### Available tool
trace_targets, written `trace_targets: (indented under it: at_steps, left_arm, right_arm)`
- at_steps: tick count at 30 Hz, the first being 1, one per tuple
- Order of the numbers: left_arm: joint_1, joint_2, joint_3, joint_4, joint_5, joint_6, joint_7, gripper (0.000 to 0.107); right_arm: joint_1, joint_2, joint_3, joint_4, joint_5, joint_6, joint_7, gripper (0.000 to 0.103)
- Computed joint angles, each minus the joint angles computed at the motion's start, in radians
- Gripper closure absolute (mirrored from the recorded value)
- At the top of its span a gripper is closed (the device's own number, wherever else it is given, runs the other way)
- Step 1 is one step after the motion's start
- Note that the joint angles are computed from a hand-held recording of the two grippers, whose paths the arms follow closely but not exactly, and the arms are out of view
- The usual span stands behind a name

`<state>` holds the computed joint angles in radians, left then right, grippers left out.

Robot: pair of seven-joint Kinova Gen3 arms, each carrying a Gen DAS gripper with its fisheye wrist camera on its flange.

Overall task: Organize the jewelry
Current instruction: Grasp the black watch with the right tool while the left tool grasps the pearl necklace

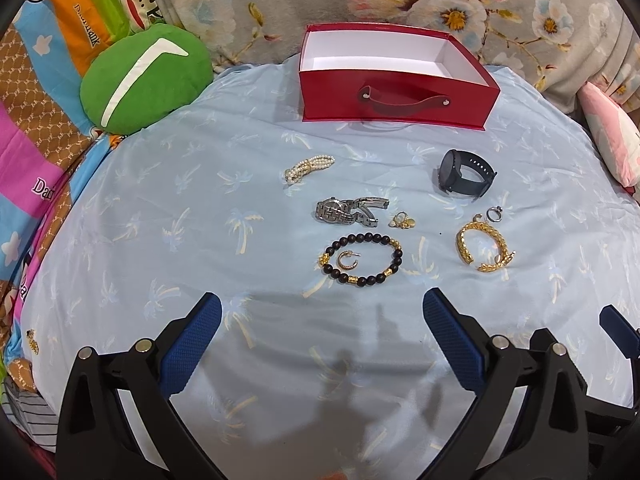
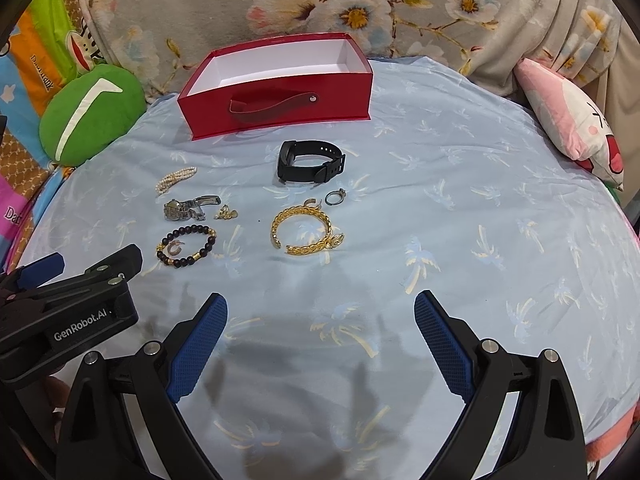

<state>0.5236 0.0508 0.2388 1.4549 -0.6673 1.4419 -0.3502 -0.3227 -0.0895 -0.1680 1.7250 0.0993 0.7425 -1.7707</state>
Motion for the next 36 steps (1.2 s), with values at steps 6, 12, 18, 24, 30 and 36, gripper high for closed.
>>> trace_targets:
  at_steps: [6, 12, 18, 24, 30, 36]
  left_arm:
    - [-0.03, -0.013, -0.016, 0.024, 0.013, -0.013, -0.009, 0.009]
    - [-0.077, -0.025, -0.034, 0.052, 0.006, -0.028, -0.029, 0.009]
    - [-0.168, -0.052, -0.067, 0.075, 0.033, -0.13, -0.071, 0.009]
    - [-0.229, -0.018, -0.091, 0.047, 0.03, -0.159, -0.118, 0.009]
    - [-0.261, 0.037, -0.128, 0.011, 0.049, -0.193, -0.199, 0.009]
    - [-0.286, 0.104, -0.165, -0.045, 0.108, -0.244, -0.318, 0.009]
  right_arm:
    - [-0.001, 0.011, -0.002, -0.002, 0.027, -0.017, -0.012, 0.01]
    - [0.001, 0.035, 0.011, -0.008, 0.01, -0.078, 0.019, 0.01]
    - [-0.021, 0.103, 0.0, -0.066, 0.112, -0.14, -0.016, 0.01]
    - [-0.058, 0.238, 0.022, -0.212, 0.093, -0.125, 0.034, 0.013]
    - [-0.075, 0.386, 0.038, -0.399, -0.01, -0.024, 0.128, 0.031]
    - [-0.118, 0.485, 0.071, -0.529, -0.01, 0.055, 0.127, 0.04]
